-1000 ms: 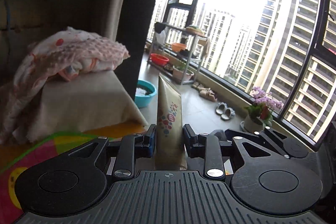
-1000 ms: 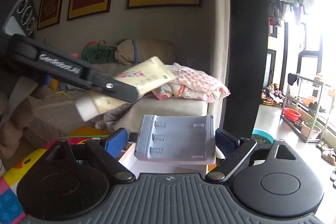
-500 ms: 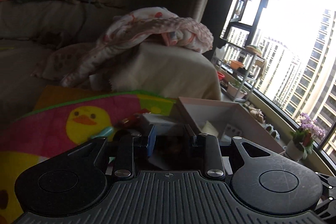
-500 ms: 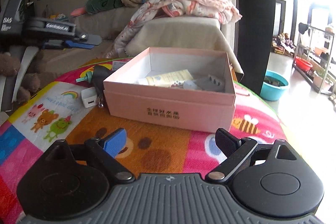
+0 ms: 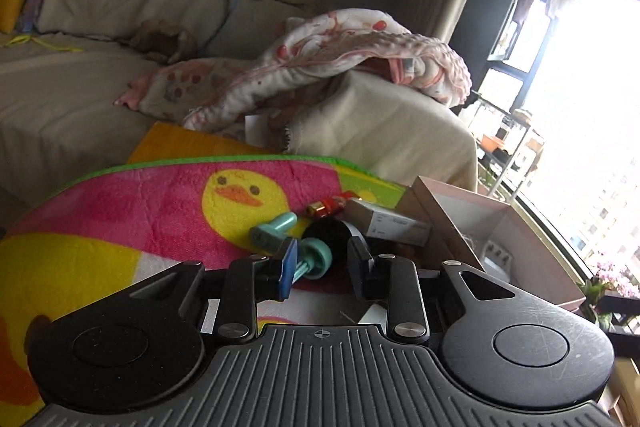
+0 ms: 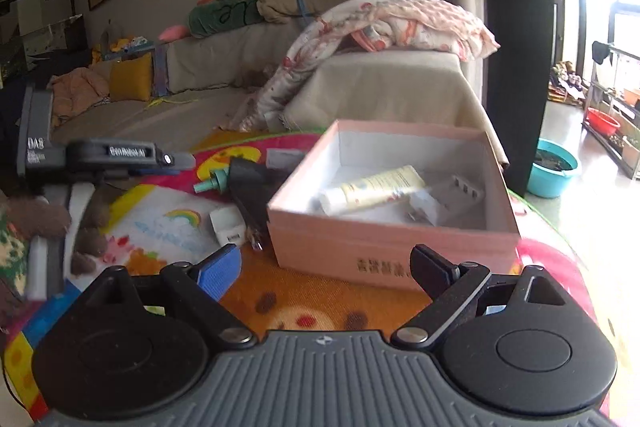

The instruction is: Organize rigid objects

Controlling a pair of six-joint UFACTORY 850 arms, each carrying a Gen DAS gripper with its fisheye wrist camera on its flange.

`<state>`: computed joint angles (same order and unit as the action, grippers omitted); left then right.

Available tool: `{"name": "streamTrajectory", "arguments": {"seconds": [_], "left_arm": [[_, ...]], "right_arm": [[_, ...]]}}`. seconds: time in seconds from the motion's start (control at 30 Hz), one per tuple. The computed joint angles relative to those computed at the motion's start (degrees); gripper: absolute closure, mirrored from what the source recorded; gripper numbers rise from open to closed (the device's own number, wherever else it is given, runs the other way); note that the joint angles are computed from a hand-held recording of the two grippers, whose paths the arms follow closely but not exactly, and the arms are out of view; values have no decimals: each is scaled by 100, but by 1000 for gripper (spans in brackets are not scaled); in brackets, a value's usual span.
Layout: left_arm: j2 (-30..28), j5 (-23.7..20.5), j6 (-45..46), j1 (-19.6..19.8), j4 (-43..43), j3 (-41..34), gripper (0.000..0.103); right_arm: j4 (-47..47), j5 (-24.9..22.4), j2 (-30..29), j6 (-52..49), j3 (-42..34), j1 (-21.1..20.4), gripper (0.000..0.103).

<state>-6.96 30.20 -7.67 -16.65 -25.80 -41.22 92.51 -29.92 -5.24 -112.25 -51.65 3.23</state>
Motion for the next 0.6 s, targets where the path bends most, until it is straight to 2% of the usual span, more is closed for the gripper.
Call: {"name": "streamTrajectory", "arguments": {"seconds": [0.13, 0.23, 0.3, 0.4, 0.43, 0.47, 0.53, 0.6], "left_arm": [[-134, -52, -628, 234, 653, -80, 72], [-213, -122, -980, 492, 1110, -246, 72], [-269, -127, -1595, 687, 1857, -330, 72], [-405, -187, -2193, 878, 2726, -448, 73], [-455, -259, -2213, 906, 2801, -484, 73], [-501, -319, -2213, 931, 2803, -501, 73], [-565, -352, -2521, 1012, 3011, -470, 73], [-600, -208, -3369, 1165, 3768, -375, 73]], "right_arm": [[-1875, -26, -786, 2399, -1480, 542, 11], [-3181, -47, -1707, 4197, -2841, 985, 11], [-4124, -135, -2414, 5397, -3827, 1245, 14], [-5812, -250, -3451, 7196, -5219, 1599, 24], [-6412, -365, -3756, 7795, -5642, 1707, 31], [-7012, -497, -4090, 8395, -6087, 1824, 44], [-8165, -730, -4703, 9471, -6892, 2041, 56], [-8895, -867, -5143, 10094, -7441, 2172, 59]]}}
